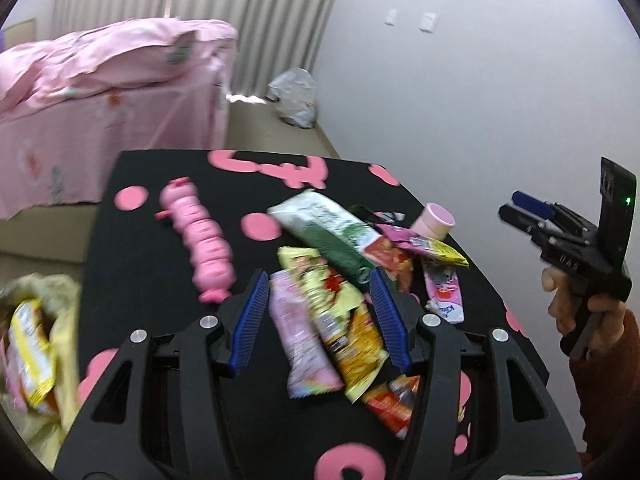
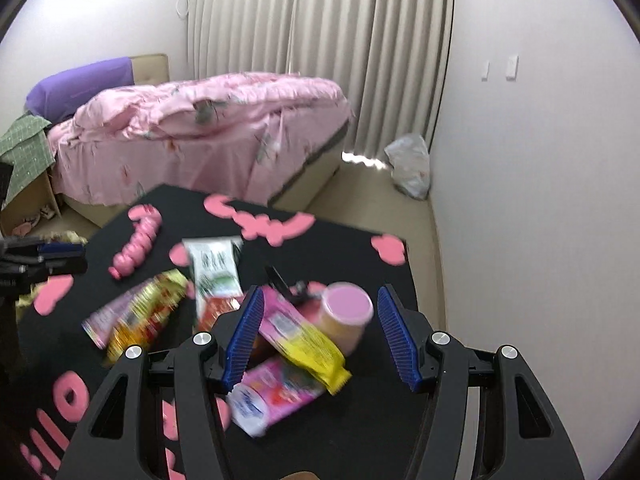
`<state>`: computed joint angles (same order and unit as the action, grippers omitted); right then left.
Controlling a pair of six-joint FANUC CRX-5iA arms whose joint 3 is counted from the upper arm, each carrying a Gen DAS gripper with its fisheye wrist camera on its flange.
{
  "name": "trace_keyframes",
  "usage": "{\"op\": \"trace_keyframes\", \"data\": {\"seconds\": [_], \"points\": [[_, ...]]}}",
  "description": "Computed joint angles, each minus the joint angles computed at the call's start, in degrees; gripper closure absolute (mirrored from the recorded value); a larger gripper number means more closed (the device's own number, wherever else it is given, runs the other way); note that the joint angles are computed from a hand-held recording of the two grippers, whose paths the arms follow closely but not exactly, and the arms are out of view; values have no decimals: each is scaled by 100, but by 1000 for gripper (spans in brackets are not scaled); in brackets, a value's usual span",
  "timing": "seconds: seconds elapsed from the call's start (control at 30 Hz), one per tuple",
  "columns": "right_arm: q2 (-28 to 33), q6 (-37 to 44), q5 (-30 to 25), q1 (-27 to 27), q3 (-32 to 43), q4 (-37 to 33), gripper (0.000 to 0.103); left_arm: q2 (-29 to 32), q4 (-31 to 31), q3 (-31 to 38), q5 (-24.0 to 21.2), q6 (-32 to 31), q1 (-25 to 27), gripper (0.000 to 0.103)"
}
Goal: Collect trash
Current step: 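Return both tools to the snack pile and grasp more wrappers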
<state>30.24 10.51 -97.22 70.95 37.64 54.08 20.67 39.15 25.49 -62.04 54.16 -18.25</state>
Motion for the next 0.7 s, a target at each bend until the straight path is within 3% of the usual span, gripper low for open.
{"op": "trace_keyframes", "data": {"seconds": [0.2,0.4,0.5,0.7], "points": [[-641,-85,1097,-140,-1114,-500,47,290,-260,404,-168,84,-206,53],[-705,-82,1759,-440,-1394,-922,47,448,-417,603,-211,417,-144,53],[-816,-182,2163,-568,-1619,-1231,54,366,-540,494,-153,469,-75,53],[-818,-279,2715,-480,-1658,-1427,55,266,-598,277,-164,556,27,52]]}}
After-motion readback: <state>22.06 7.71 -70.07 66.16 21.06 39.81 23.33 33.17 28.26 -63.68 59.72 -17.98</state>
